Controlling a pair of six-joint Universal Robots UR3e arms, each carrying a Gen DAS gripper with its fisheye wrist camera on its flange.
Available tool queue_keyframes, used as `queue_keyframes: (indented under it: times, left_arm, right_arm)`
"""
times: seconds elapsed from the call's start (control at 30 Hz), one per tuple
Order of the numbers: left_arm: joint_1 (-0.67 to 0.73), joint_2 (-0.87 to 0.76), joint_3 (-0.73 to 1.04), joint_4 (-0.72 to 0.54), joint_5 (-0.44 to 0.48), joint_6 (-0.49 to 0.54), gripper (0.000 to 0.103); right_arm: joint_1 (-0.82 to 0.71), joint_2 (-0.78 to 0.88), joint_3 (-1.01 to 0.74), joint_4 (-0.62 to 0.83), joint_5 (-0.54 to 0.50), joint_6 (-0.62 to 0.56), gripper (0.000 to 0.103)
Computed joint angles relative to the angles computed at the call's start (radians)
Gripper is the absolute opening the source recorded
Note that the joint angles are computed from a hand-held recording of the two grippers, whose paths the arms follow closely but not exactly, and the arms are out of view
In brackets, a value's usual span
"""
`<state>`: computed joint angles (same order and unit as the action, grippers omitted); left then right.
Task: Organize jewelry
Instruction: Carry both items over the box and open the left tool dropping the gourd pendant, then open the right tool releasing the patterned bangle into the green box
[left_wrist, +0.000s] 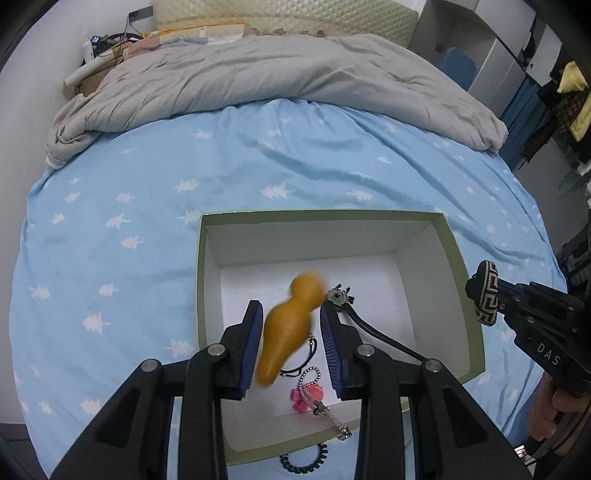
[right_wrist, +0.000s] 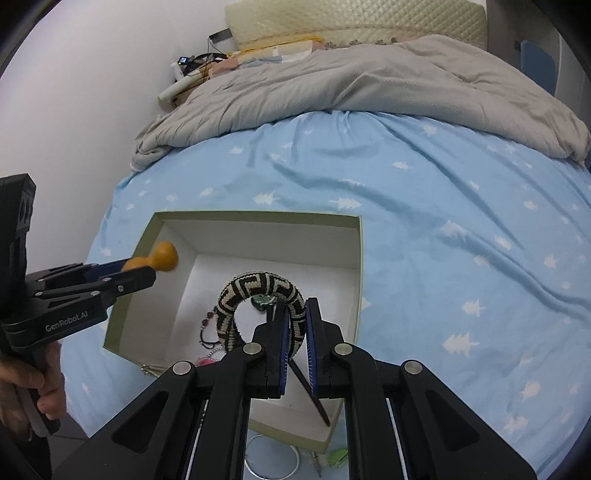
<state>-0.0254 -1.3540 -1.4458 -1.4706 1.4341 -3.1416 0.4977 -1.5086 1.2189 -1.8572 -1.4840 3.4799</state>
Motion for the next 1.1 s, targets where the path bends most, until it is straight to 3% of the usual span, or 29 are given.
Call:
queue_keyframes:
  times: [0.13,0.17,0.2,0.23,0.33,0.63,0.77,1.1]
  left_arm:
    - [0.0,-0.01,0.031,-0.024,-0.003,-0.006,0.034]
    - [0.003,-0.009,0.043,-0.036,-0.005,-0.008,0.034]
    - [0.003,-0.008,0.053,-0.043,-0.003,-0.009,0.04]
    - [0.0,-0.004,0.066,-0.05,0.003,-0.009,0.053]
    - [-0.024,0.026,0.091,-0.048,0.037,-0.011,0.07]
    - [-0.096,0.121,0.208,-0.129,0.057,-0.016,0.077]
    - [-0.209,0.16,0.225,-0.107,0.14,-0.097,0.081]
    - [-0.517,0.226,0.228,-0.095,0.375,-0.331,0.083]
  right_arm:
    - [0.002,0.012,-0.031,0.024,0.002,-0.002,0.014]
    - [0.002,0.008,-0.034,0.027,0.003,-0.002,0.024]
    - [0.002,0.006,-0.039,0.027,0.001,-0.003,0.027]
    - [0.001,0.001,-0.046,0.034,-0.001,-0.004,0.028]
    - [-0.003,-0.032,-0.055,0.052,-0.004,-0.01,0.029]
    - [0.004,-0.23,-0.056,0.096,-0.044,-0.01,0.042]
    - [0.035,-0.313,-0.037,0.095,-0.076,0.008,0.043]
    - [0.415,-0.416,0.035,0.064,-0.446,0.227,0.044]
